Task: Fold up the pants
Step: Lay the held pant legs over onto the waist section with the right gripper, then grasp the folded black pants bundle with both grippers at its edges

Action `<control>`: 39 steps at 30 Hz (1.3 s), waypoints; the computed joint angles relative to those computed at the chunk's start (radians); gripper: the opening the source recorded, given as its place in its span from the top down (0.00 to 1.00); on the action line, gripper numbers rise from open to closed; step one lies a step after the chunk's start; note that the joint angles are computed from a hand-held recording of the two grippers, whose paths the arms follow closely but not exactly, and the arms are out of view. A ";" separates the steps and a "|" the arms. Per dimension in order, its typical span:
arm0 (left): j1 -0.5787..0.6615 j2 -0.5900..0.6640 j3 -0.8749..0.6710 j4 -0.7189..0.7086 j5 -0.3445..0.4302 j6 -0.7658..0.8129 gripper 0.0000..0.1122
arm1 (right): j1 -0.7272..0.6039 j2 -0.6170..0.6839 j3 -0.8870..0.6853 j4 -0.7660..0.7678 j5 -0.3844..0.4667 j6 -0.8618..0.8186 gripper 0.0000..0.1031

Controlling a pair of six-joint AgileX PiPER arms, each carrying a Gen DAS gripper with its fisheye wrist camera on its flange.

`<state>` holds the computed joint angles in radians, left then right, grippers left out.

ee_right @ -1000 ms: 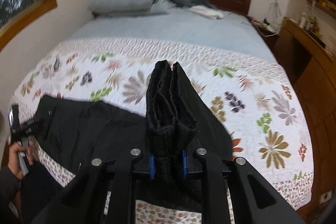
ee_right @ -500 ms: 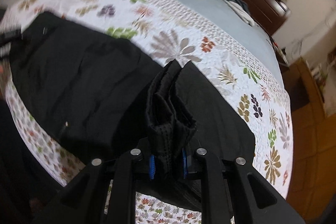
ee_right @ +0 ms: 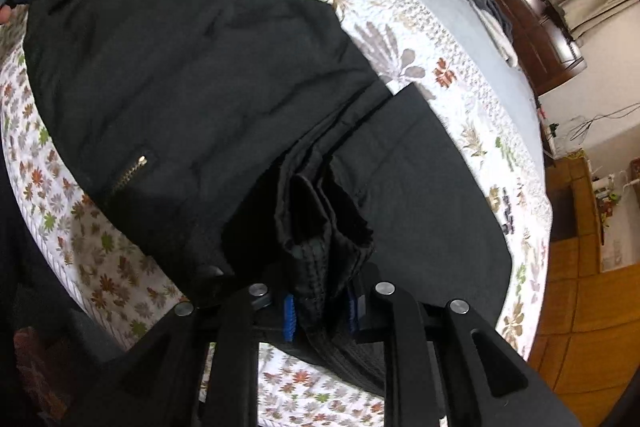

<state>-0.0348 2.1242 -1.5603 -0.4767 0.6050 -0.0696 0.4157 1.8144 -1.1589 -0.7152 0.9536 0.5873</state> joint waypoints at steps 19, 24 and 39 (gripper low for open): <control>0.008 0.002 0.002 -0.027 0.000 0.031 0.11 | -0.410 -0.283 0.032 0.568 -0.148 -0.365 0.45; 0.013 -0.003 0.008 -0.034 0.000 0.038 0.11 | -0.365 -0.169 0.054 0.549 -0.166 -0.320 0.48; 0.082 0.007 0.039 -0.305 0.051 0.266 0.11 | -0.483 -0.146 -0.159 0.872 0.063 -0.701 0.39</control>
